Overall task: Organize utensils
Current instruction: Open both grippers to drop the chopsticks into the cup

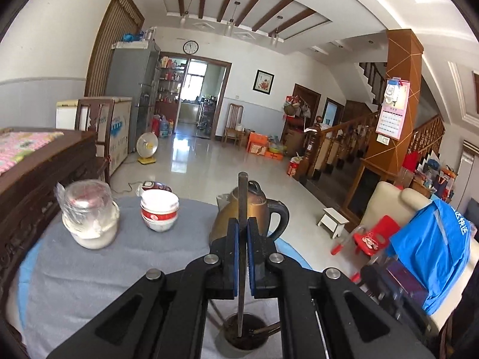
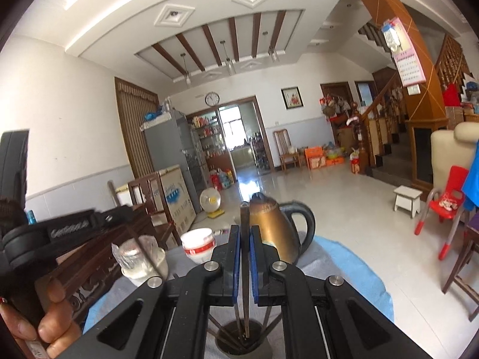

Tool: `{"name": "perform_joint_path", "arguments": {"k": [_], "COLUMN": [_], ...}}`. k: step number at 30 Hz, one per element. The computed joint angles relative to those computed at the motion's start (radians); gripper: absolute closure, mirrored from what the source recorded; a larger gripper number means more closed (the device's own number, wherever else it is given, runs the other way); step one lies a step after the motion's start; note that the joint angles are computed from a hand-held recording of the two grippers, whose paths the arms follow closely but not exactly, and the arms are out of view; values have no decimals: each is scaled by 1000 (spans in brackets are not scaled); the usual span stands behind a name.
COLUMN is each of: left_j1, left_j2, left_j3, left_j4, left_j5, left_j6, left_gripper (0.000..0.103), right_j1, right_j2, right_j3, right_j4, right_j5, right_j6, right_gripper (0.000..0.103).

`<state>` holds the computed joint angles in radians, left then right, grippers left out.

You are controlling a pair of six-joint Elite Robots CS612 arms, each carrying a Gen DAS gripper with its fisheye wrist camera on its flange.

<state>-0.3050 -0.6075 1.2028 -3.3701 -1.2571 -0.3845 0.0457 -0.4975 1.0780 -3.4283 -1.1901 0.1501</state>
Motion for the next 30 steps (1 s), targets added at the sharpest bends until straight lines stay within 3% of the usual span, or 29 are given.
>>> {"name": "perform_joint_path", "arguments": {"k": [7,14,16,17,18,21,23,26,28,29,30], "left_j1": [-12,-23,-28,-30,-34,-45,-55,-65,-75,-82,-87], "left_j2": [61,46,29,21,7,-27,-54,-87,-112,-124,-129], "left_j3": [-64,-24,7,21,52,123,171,239,286,309,322], "left_j4": [91,134,127,120,94,33,33,25,46,60,65], "left_j5": [24,32,42,49,67,104,144,174,205,230,246], "left_j6": [-6,23,51,62,71,108,126,131,124,121,121], "left_gripper": [97,95,82,64,52,48,40,31,24,23,23], "right_j1": [-12,-28,-32,-36,-39,-48,-57,-66,-73,-76,-75], "right_j2": [0,-4,-5,-9,-10,-24,-39,-61,-77,-86,-92], "right_j3": [26,36,32,38,40,69,104,152,190,213,229], "right_j4": [60,143,172,187,195,191,161,119,80,55,34], "right_j5": [34,87,110,123,131,154,171,185,195,194,185], "right_j6": [-3,47,67,73,81,116,144,179,198,203,203], "right_gripper": [97,94,93,93,93,93,93,81,55,46,44]}}
